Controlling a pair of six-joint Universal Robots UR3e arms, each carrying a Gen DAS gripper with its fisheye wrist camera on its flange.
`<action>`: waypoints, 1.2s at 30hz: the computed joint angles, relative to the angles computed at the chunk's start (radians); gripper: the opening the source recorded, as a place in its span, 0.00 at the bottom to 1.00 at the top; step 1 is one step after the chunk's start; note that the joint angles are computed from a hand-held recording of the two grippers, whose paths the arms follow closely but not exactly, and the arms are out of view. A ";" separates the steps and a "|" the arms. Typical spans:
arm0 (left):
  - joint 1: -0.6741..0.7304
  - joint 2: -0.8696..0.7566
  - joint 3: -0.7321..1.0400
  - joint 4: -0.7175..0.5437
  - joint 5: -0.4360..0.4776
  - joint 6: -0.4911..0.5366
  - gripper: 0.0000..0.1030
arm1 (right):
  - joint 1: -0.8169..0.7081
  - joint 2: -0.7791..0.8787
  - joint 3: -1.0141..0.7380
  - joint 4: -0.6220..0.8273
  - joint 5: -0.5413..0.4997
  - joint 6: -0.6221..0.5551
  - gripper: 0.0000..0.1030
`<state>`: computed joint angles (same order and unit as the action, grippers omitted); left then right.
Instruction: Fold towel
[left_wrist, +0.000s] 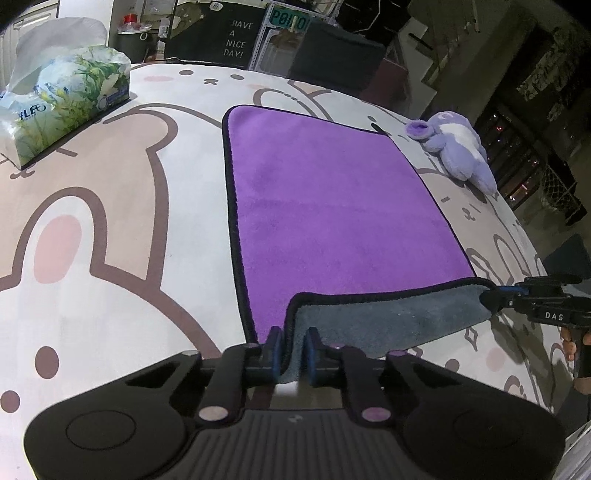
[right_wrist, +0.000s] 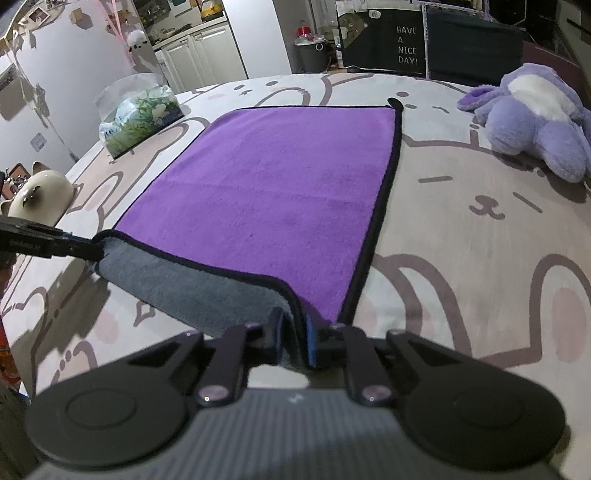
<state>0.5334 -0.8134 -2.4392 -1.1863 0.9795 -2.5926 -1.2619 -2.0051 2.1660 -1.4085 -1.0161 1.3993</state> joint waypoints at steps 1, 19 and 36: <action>-0.006 -0.003 0.001 0.006 0.002 -0.003 0.09 | 0.001 0.000 -0.001 -0.003 -0.005 0.001 0.14; 0.024 0.065 0.018 0.013 -0.023 -0.049 0.04 | -0.056 -0.060 -0.030 0.092 0.071 -0.070 0.06; -0.101 -0.071 0.014 0.468 -0.003 -0.296 0.04 | -0.063 -0.079 -0.071 0.139 0.248 -0.022 0.05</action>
